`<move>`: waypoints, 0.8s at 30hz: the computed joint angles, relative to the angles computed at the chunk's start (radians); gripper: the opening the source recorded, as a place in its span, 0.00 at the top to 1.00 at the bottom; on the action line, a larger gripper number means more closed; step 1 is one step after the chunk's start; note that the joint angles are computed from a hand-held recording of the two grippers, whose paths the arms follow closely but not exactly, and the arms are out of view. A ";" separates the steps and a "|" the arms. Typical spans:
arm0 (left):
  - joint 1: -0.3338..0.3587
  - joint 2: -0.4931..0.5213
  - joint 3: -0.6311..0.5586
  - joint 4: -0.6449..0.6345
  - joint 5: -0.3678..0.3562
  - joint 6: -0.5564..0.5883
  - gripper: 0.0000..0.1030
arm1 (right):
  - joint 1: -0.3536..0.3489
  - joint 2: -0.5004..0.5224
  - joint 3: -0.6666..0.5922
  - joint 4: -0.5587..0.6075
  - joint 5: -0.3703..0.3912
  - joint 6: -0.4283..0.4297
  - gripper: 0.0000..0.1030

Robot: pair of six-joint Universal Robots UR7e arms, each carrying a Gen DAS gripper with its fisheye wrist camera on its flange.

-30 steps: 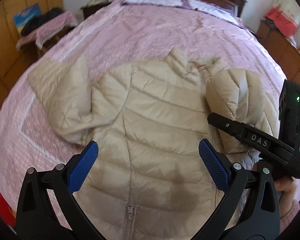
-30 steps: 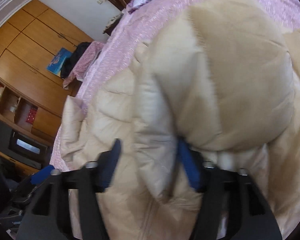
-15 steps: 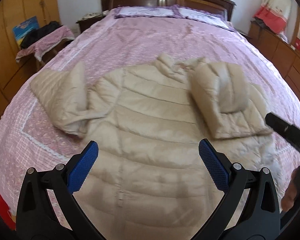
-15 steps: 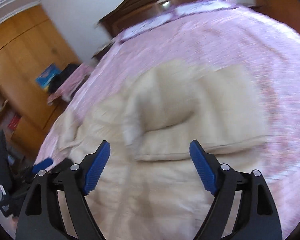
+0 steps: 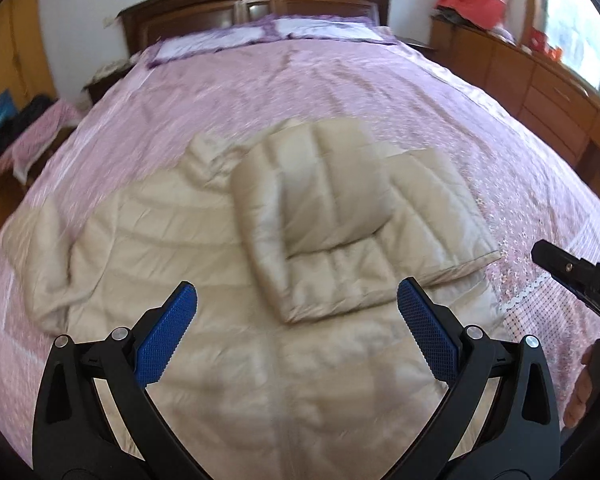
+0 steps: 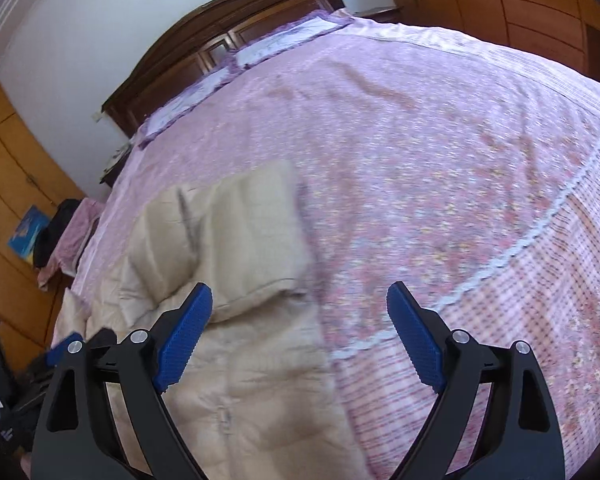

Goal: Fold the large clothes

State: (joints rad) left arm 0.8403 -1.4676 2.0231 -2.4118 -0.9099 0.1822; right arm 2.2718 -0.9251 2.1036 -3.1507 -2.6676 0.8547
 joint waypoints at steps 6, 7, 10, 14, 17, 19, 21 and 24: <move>-0.027 0.111 -0.018 -0.033 -0.021 0.115 0.24 | -0.014 -0.022 0.044 -0.016 0.018 0.036 0.16; -0.026 0.134 -0.028 -0.031 -0.020 0.116 0.25 | -0.016 -0.023 0.050 -0.022 0.021 0.041 0.16; -0.022 0.186 -0.042 -0.068 -0.018 0.120 0.25 | -0.022 -0.027 0.069 -0.025 0.036 0.073 0.16; -0.015 0.234 -0.047 -0.119 -0.001 0.133 0.25 | -0.033 -0.028 0.086 -0.046 0.068 0.077 0.16; -0.007 0.246 -0.049 -0.151 -0.006 0.134 0.63 | -0.033 -0.025 0.089 -0.055 0.067 0.083 0.16; 0.006 0.241 -0.070 -0.102 -0.027 0.111 0.86 | -0.033 -0.020 0.087 -0.073 0.071 0.083 0.16; 0.022 0.229 -0.087 -0.079 -0.061 0.092 0.93 | -0.032 -0.018 0.084 -0.083 0.071 0.071 0.16; 0.025 0.194 -0.099 -0.072 -0.074 0.087 0.94 | -0.032 -0.017 0.075 -0.087 0.069 0.048 0.16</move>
State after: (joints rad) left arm 0.8653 -1.2732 1.9241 -2.4838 -0.9838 0.2688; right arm 2.2396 -0.9419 2.1789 -3.2379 -2.5991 0.9026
